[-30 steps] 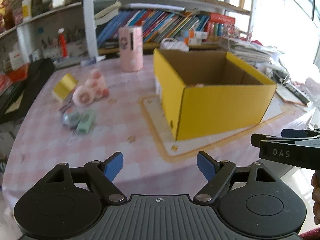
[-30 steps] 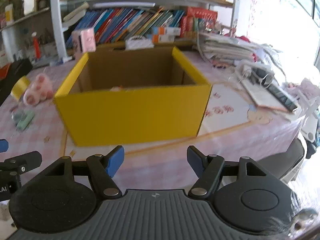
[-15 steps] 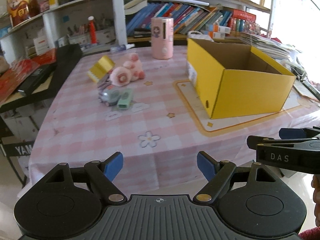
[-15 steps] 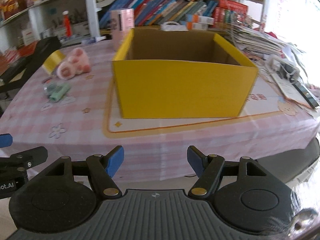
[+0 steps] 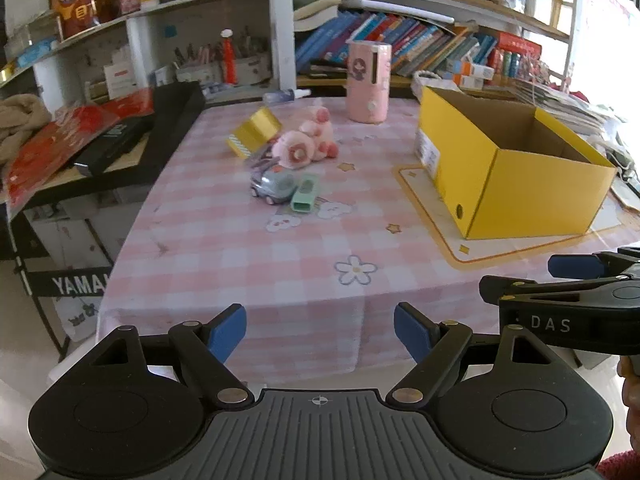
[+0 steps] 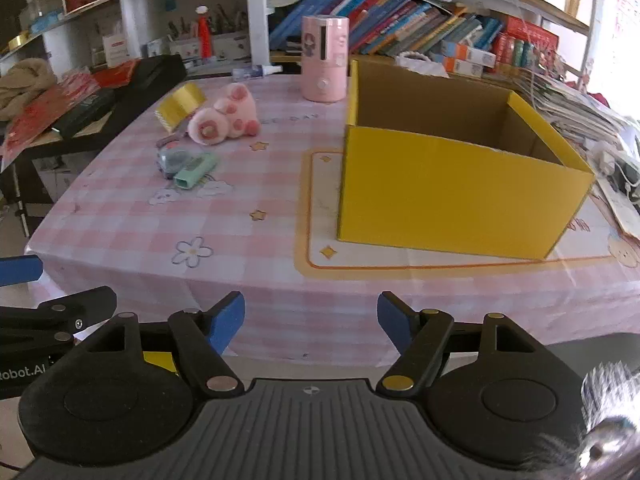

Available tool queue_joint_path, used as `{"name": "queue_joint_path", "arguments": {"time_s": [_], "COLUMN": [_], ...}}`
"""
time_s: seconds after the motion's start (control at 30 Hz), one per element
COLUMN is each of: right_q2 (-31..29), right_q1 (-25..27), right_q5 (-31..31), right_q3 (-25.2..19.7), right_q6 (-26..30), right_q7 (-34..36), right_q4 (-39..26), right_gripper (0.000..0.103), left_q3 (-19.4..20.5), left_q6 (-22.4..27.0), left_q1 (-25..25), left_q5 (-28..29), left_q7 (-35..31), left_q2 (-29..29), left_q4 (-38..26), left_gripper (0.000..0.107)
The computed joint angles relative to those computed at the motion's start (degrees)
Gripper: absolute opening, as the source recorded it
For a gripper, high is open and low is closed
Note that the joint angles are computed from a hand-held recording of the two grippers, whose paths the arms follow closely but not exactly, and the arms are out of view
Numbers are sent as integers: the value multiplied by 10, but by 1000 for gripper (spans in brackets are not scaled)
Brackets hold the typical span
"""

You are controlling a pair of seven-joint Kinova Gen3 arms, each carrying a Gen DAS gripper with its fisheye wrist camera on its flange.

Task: Organize objects
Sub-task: 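Withdraw both open tools from the box back over the table, then reach the right tool to the mint-green stick and grasp it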

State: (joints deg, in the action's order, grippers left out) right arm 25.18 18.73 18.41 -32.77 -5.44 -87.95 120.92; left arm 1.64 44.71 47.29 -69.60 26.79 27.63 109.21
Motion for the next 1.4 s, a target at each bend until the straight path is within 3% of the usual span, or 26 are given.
{"name": "queue_joint_path", "arguments": {"time_s": [0.53, 0.8, 1.1, 1.4], "right_q2": [-4, 12, 58, 120], "right_q1": [-28, -47, -76, -116], "right_q5": [12, 3, -44, -91], "right_q3": [-13, -13, -16, -4], "right_q6": [-2, 19, 62, 137], "right_q7": [-9, 12, 79, 156], "right_q4": [-2, -28, -104, -224], "right_gripper": [72, 72, 72, 71], "left_q3": [16, 17, -6, -40], "left_q6": [23, 12, -6, -40], "left_q1": [-15, -38, -71, -106], "left_q5": [-34, -30, -18, 12], "left_q7": [58, 52, 19, -30], "left_q2": [-23, -18, -6, 22], "left_q4": [43, 40, 17, -31], "left_gripper": [83, 83, 83, 83]}}
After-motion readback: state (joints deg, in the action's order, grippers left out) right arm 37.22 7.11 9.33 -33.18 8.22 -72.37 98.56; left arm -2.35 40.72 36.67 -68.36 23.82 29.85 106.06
